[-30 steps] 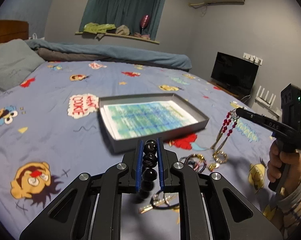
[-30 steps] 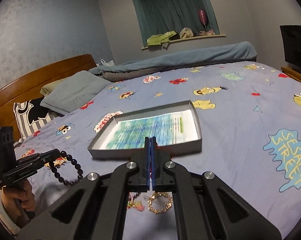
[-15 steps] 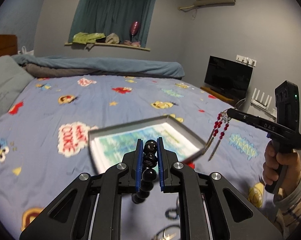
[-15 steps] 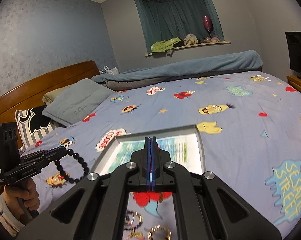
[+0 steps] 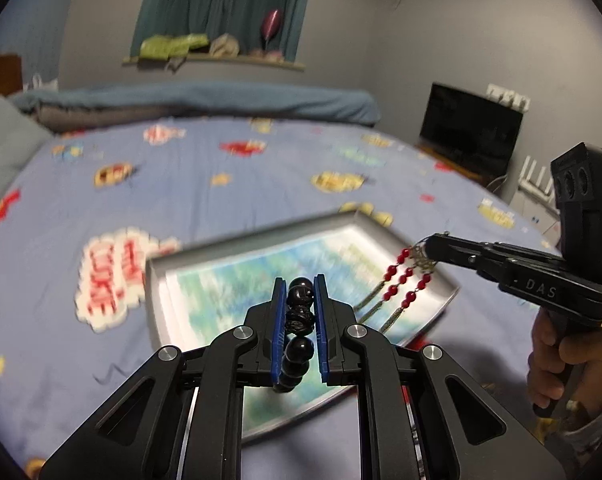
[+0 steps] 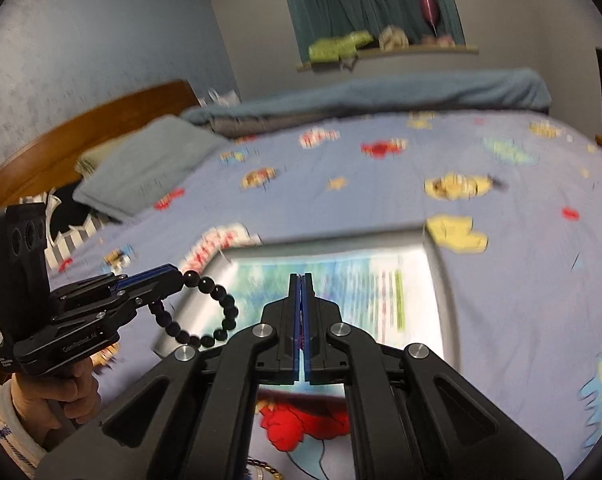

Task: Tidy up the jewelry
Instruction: 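Lower both held items into the grey box and open both tools, then grasp the pink string bracelet with the left tool while the right tool reaches the gold clip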

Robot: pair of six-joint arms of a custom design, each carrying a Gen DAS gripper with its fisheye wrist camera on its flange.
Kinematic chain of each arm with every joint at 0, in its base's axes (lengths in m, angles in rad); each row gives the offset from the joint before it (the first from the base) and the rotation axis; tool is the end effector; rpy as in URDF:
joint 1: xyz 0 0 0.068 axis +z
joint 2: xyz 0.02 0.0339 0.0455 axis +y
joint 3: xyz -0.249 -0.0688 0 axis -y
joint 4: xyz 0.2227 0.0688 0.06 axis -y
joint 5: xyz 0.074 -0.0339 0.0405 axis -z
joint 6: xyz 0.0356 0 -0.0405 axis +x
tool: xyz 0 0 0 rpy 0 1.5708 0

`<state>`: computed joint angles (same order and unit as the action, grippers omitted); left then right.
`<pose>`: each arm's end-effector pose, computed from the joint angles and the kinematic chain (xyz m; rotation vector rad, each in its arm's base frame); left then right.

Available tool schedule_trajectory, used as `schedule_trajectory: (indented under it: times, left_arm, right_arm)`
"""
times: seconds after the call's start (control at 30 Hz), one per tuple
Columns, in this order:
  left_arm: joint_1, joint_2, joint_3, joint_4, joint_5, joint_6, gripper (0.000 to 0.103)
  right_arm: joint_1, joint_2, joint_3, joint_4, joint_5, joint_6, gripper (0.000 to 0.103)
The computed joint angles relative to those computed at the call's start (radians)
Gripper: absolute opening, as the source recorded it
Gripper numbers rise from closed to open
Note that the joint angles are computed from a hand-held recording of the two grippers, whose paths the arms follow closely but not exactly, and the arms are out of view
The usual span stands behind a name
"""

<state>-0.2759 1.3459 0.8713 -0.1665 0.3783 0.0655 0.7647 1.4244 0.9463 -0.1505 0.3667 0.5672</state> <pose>0.2618 -0.0878 0.2438 0.5820 2.1325 -0.5348 0.2222 0.1955 0.2476 -0.0100 2.1747 0.3656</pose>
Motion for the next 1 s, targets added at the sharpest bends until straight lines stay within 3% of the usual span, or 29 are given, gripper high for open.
schedule_trajectory:
  times: [0.2,0.23,0.27,0.33,0.4,0.47,0.53,0.6,1.0]
  left_arm:
    - [0.073,0.041,-0.099,0.065,-0.020,0.014,0.015]
    - [0.086,0.039,-0.111,0.070,-0.025,0.015,0.018]
    - [0.097,0.036,-0.121,0.077,-0.023,0.012,0.028]
    - [0.140,0.008,-0.148,0.081,0.005,0.016,0.033]
    - [0.166,-0.035,-0.175,0.079,0.029,0.025,0.033]
    - [0.185,-0.094,-0.211,0.066,0.053,0.041,0.036]
    - [0.212,-0.169,-0.255,0.034,0.090,0.070,0.040]
    - [0.225,-0.242,-0.300,0.012,0.109,0.082,0.059]
    - [0.162,-0.571,-0.474,-0.126,0.136,0.100,0.063]
  right_arm:
    - [-0.045,0.005,-0.127,0.060,-0.017,0.064,0.001]
    - [-0.046,-0.007,-0.148,0.071,-0.013,0.075,0.001]
    - [-0.048,-0.019,-0.165,0.079,-0.013,0.083,0.002]
    - [-0.035,-0.060,-0.207,0.099,0.009,0.107,0.010]
    - [0.001,-0.126,-0.261,0.117,0.059,0.129,0.024]
    - [0.045,-0.181,-0.299,0.116,0.114,0.151,0.031]
    - [0.107,-0.237,-0.332,0.087,0.176,0.187,0.031]
    - [0.183,-0.282,-0.360,0.043,0.244,0.240,0.032]
    - [0.491,-0.175,-0.346,-0.185,0.449,0.521,0.050]
